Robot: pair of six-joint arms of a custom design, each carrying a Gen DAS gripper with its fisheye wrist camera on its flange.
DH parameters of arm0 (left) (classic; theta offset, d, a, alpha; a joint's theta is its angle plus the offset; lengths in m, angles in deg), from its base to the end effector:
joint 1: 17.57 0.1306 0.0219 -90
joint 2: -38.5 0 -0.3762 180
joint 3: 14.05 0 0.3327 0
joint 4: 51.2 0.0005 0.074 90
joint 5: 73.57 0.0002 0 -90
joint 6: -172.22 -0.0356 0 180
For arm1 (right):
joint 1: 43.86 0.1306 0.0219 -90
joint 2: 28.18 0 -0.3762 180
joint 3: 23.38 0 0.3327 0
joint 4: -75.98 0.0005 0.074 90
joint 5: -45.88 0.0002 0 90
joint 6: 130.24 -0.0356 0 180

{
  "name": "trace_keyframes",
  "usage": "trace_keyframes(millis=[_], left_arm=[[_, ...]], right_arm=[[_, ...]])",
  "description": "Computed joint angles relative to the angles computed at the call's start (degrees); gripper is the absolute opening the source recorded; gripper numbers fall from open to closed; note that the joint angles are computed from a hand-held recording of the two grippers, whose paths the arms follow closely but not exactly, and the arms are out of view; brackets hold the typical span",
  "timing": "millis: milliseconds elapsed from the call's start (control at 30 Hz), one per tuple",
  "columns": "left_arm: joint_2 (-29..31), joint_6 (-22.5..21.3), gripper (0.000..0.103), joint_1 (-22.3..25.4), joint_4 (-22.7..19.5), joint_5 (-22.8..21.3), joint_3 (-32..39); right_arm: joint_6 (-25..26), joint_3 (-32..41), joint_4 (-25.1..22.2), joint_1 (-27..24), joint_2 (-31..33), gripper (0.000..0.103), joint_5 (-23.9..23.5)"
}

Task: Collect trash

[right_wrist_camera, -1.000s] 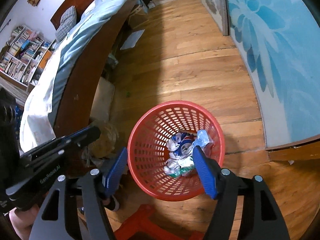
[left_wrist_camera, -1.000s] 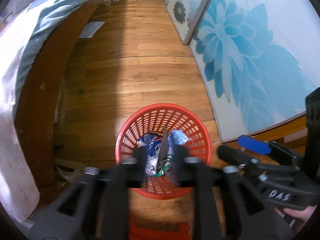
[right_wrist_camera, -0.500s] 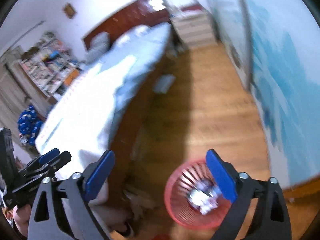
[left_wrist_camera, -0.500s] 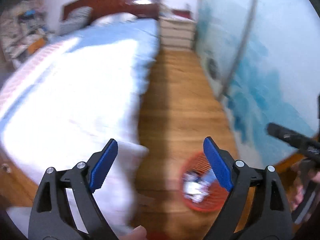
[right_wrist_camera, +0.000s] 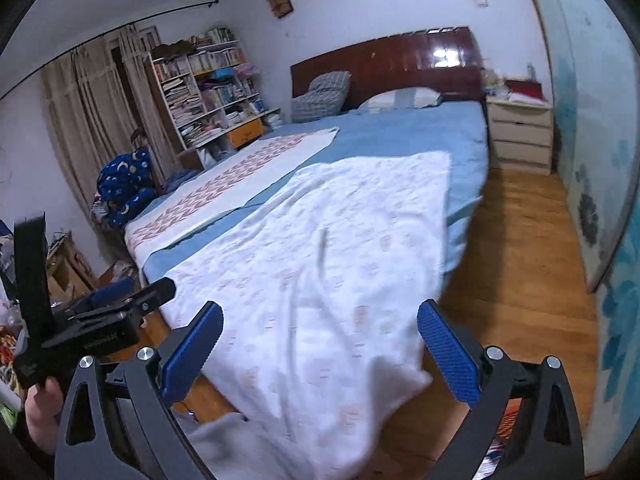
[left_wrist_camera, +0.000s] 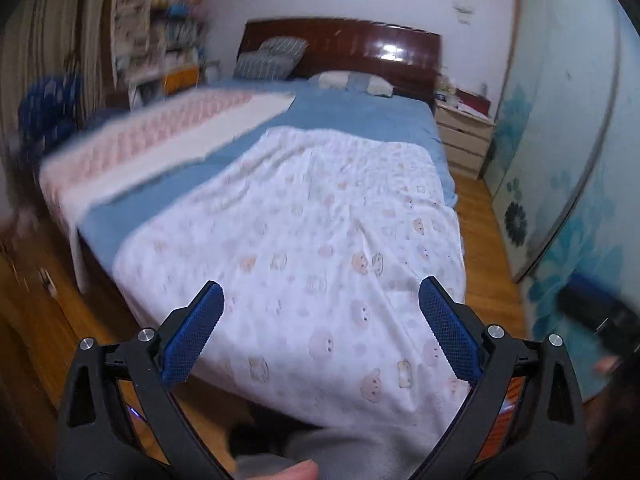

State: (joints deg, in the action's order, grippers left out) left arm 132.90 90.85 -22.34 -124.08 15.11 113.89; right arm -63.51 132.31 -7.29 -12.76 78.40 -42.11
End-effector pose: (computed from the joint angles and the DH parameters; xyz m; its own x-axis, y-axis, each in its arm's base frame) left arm 0.4113 -0.0340 0.6199 -0.6344 -0.0976 -0.7668 -0.0302 0.9944 -0.1016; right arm 0.3756 0.2245 0.6810 -0.6358 0.0776 -0.7679 -0.2614 0.9145 0.3088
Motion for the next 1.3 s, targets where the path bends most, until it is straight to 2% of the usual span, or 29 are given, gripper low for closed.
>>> trace_keyframes(millis=[100, 200, 433, 700, 1033, 1300], left_arm=[[-1.13, 0.52, 0.097, 0.38, 1.58, -0.41, -1.71], [-1.68, 0.55, 0.097, 0.78, 1.8, 0.04, -2.81], [-1.35, -1.15, 0.097, -0.97, 0.78, -1.85, -2.91], [-1.2, -1.95, 0.097, -2.97, 0.64, -4.84, -2.83], [-1.06, -0.42, 0.097, -1.82, 0.0, -2.97, -2.37], [-0.72, -0.85, 0.097, -1.7, -0.59, -2.74, -1.69]], right_arm=[[-2.93, -2.83, 1.14, 2.58, -0.35, 0.096, 1.42], [-2.7, -5.96, 1.94, 3.39, -1.66, 0.096, 1.94], [-3.72, -12.59, 3.83, 2.16, -4.35, 0.096, 1.18], [-3.37, -14.41, 4.66, 1.61, -5.06, 0.096, 0.34], [-2.76, -13.42, 4.05, 1.94, -4.79, 0.096, -0.34], [-2.96, -12.36, 3.04, 1.87, -4.31, 0.096, -0.85]])
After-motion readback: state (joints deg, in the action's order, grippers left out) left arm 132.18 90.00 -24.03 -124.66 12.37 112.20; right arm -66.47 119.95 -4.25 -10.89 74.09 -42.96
